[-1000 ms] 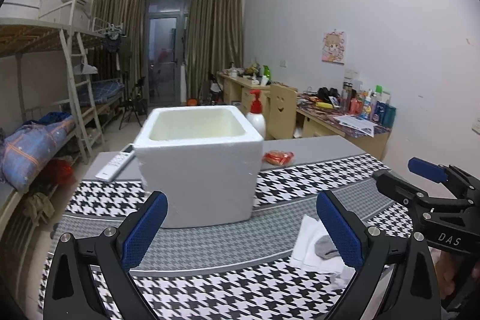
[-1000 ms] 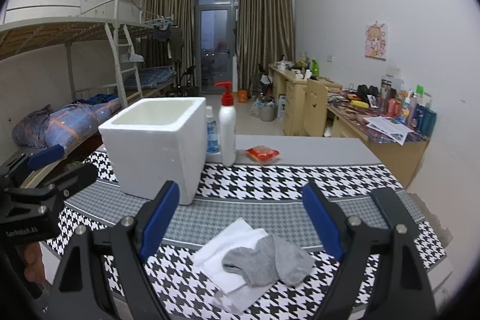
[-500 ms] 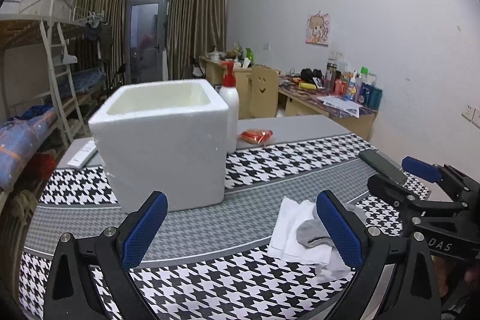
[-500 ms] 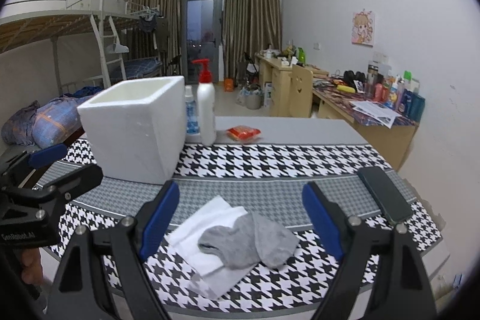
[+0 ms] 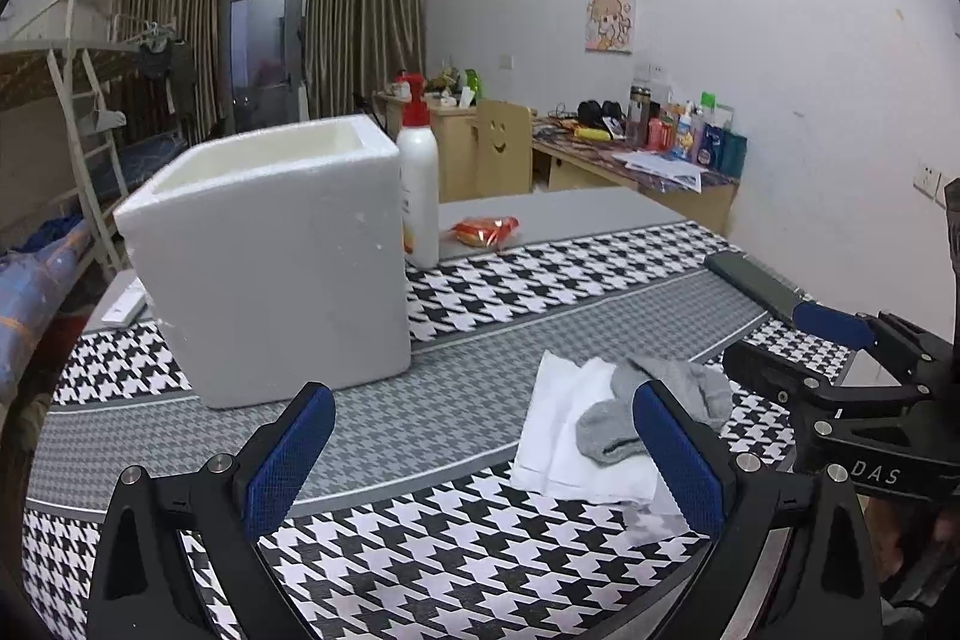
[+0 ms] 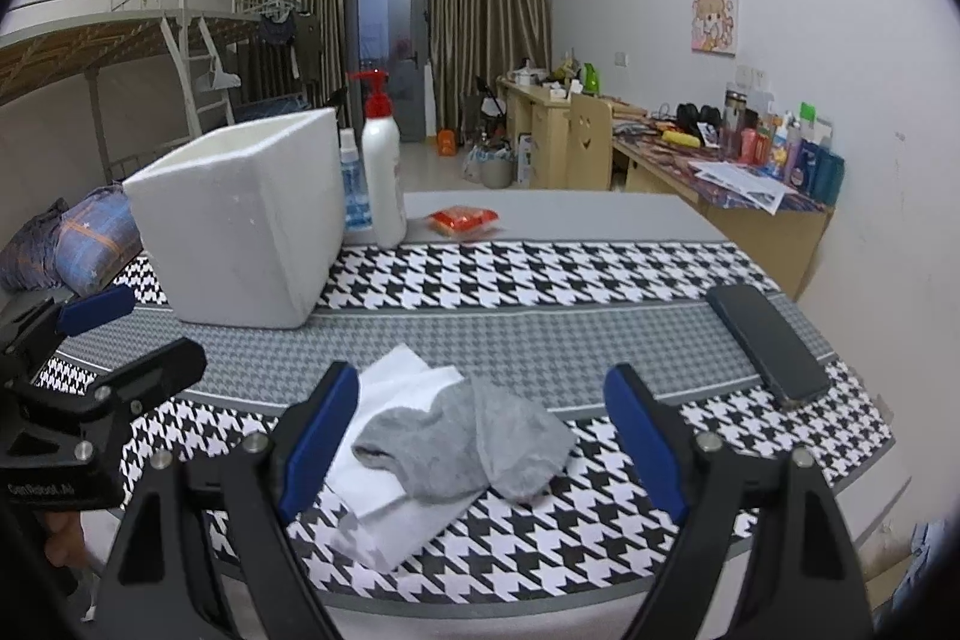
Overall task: Organize soft objects
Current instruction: 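Grasp the grey sock with the right gripper and lift it off the cloth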
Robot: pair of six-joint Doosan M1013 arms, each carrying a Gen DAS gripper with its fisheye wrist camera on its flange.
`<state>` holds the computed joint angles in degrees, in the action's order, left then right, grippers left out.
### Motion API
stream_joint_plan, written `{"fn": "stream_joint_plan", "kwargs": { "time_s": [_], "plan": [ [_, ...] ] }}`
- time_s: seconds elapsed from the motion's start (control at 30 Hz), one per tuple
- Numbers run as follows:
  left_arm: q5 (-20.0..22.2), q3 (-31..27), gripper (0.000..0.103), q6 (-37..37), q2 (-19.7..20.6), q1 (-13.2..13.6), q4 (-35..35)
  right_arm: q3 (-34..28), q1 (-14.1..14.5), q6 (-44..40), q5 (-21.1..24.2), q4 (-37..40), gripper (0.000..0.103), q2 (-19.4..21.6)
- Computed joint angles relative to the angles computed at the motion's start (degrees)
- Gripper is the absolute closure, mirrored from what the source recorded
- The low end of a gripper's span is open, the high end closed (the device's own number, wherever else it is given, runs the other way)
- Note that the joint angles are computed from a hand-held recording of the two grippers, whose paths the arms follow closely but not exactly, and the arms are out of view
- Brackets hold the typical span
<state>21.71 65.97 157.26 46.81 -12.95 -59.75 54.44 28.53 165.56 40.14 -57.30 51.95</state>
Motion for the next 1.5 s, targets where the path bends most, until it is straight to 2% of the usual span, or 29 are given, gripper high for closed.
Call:
{"fn": "stream_joint_plan", "kwargs": {
  "time_s": [0.1,0.17,0.27,0.43,0.73,0.83,0.87,1.0,1.17,1.23,1.37,1.5],
  "plan": [
    [1.3,-0.7,0.003,-1.2,0.6,0.0,1.8,-0.1,-0.4,-1.6,-0.3,2.6,0.016,0.3],
    [3.3,-2.1,0.003,-5.0,1.5,-0.1,5.6,-0.4,-0.6,-2.8,-0.1,4.4,0.016,0.7],
    [3.7,-3.7,0.003,-10.6,2.5,-0.5,11.0,-1.4,-1.2,-6.1,-0.1,9.0,0.016,1.4],
    [4.4,-5.1,0.003,-13.6,3.5,-0.7,14.3,-2.7,-2.1,-12.0,-1.0,16.1,0.016,2.4],
    [7.6,-7.4,0.003,-18.1,4.8,-1.1,18.8,-7.2,-2.7,-20.9,3.3,24.1,0.031,5.0],
    [8.4,-7.7,0.003,-18.3,5.0,-1.1,19.2,-8.5,-3.1,-22.5,5.3,26.9,0.044,5.8],
    [8.4,-7.7,0.003,-18.4,5.0,-1.2,19.6,-8.8,-3.2,-22.7,5.6,27.5,0.052,5.9],
    [8.7,-7.9,0.003,-19.0,5.1,-1.2,20.6,-8.3,-3.4,-21.9,5.6,27.3,0.071,5.7],
    [9.0,-8.1,0.003,-19.3,5.3,-1.3,21.3,-7.2,-3.6,-21.1,4.1,27.7,0.088,5.1],
    [8.9,-8.0,0.003,-19.2,5.2,-1.3,21.3,-6.6,-3.6,-20.8,3.4,27.2,0.09,4.7],
    [8.7,-7.6,0.003,-18.3,5.0,-1.4,20.7,-3.3,-3.6,-17.3,-1.3,24.7,0.092,2.8],
    [8.7,-7.0,0.003,-16.7,4.6,-1.5,20.0,-0.3,-3.2,-12.3,-4.6,19.5,0.092,0.7]
  ]
}}
